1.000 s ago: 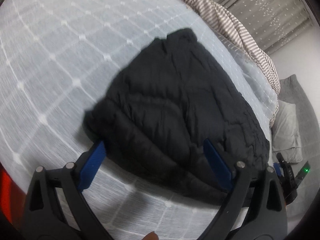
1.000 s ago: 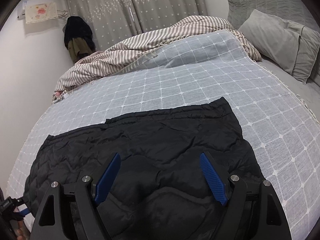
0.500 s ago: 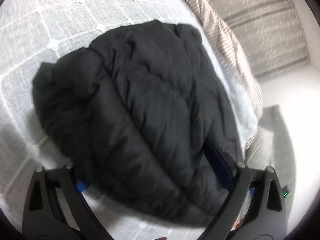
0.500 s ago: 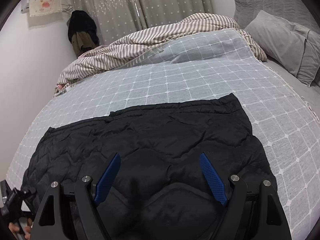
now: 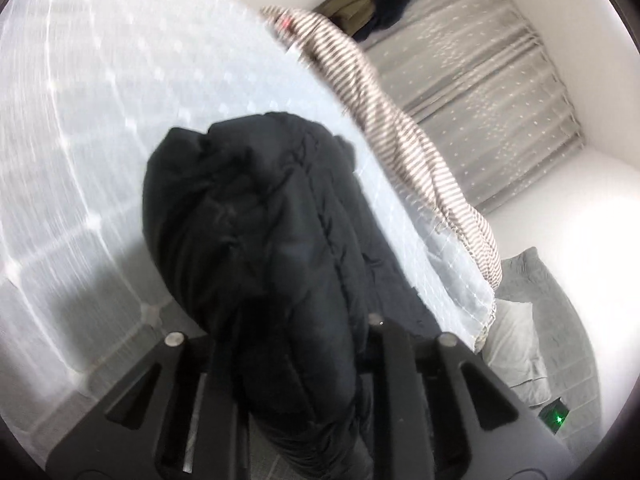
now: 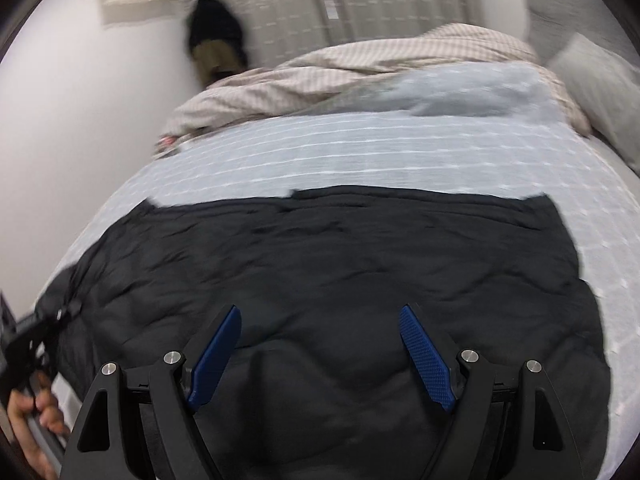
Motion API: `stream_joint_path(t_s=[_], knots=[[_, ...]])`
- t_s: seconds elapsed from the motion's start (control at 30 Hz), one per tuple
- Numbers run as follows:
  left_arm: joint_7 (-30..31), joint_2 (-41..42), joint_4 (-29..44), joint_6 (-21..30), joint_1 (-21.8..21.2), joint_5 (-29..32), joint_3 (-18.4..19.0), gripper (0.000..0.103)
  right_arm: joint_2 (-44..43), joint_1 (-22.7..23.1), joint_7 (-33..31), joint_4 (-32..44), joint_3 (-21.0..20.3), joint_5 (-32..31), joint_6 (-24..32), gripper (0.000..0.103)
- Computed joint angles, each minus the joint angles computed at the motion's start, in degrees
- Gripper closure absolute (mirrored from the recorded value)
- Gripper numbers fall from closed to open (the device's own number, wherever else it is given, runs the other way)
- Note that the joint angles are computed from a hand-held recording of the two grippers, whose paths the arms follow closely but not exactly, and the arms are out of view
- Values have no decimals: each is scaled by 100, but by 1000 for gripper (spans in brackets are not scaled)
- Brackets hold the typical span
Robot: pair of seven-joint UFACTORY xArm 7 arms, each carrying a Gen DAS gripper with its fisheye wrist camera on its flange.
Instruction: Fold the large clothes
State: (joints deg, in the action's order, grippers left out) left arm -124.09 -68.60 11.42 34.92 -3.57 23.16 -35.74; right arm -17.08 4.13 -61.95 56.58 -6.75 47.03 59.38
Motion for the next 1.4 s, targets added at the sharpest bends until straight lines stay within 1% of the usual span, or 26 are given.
stream_joint_path(t_s=[0.1, 0.13, 0.17, 0.23, 0.3, 0.4, 0.47, 0.57, 0.63, 0.67, 0.7, 0.77, 0.8, 0.9, 0.97, 1.0, 1.07, 1.1, 1.2, 1.23, 1.27, 1.3, 1.33, 1.4], knots=[[360, -272, 352, 776, -122, 172, -130, 84, -339, 179, -349, -302, 44, 62, 328, 20], [521, -342, 479, 999, -141, 262, -176, 84, -432, 231, -423, -402, 74, 43, 349, 20], [677, -368, 595, 1120, -117, 374, -219, 84, -615, 307, -526, -604, 162, -21, 306, 20], [955, -405, 755, 1093, -31, 622, -249, 84, -849, 455, -675, -871, 249, -163, 241, 20], [1242, -382, 927, 928, 101, 840, -285, 84, -1129, 641, -867, -1187, 356, -259, 52, 20], [1705, -256, 1145, 556, 260, 1039, -303, 84, -1288, 878, -989, -1424, 356, -331, -165, 20], [1907, -28, 1274, 51, 526, 1137, -289, 84, -1246, 962, -911, -1458, 322, -375, -240, 20], [2150, 207, 1408, -604, 887, 1177, -333, 82, -1020, 1007, -813, -1301, 202, -457, -93, 20], [2301, 405, 1506, -1127, 1157, 1209, -360, 80, -781, 950, -719, -980, 121, -608, 247, 20], [2377, 486, 1548, -1337, 1242, 1195, -385, 80, -655, 896, -631, -772, 68, -643, 464, 20], [2479, 677, 1641, -1672, 1411, 1224, -409, 79, -461, 813, -540, -469, -70, -547, 736, 20], [2681, 1034, 1887, -2079, 1691, 1215, -561, 77, -175, 616, -468, -77, -229, -247, 1026, 20], [2818, 1188, 1985, -2219, 1750, 1200, -616, 76, 86, 474, -370, 251, -368, -30, 1187, 20], [3186, 1729, 2334, -2603, 1976, 1137, -894, 72, 783, 53, 20, 1000, -565, 419, 1374, 20], [3436, 2271, 2540, -3094, 2192, 1118, -1090, 70, 1290, -220, 360, 1500, -618, 648, 1414, 20], [3512, 2523, 2648, -3301, 2339, 1089, -1248, 69, 1503, -355, 538, 1710, -622, 724, 1369, 20], [3659, 3053, 2811, -3687, 2622, 1023, -1606, 66, 1782, -588, 803, 1983, -580, 816, 1149, 20], [3773, 3379, 2899, -3793, 2706, 992, -1749, 64, 1880, -695, 881, 2083, -552, 846, 1072, 20], [4180, 4377, 3161, -3870, 2924, 945, -2200, 58, 2248, -1060, 1178, 2476, -492, 1070, 1028, 20], [4329, 4635, 3234, -3851, 2997, 946, -2340, 55, 2332, -1146, 1251, 2567, -438, 1125, 1031, 20], [4502, 4866, 3309, -3802, 3063, 966, -2474, 55, 2412, -1247, 1322, 2652, -392, 1194, 1068, 20], [4682, 5054, 3414, -3687, 3200, 1014, -2689, 52, 2498, -1360, 1366, 2750, -346, 1283, 1177, 20], [4835, 5171, 3491, -3569, 3240, 1014, -2794, 50, 2513, -1441, 1373, 2762, -279, 1337, 1241, 20], [5140, 5418, 3650, -3201, 3067, 1005, -2758, 47, 2532, -1675, 1324, 2797, -174, 1483, 1601, 20]])
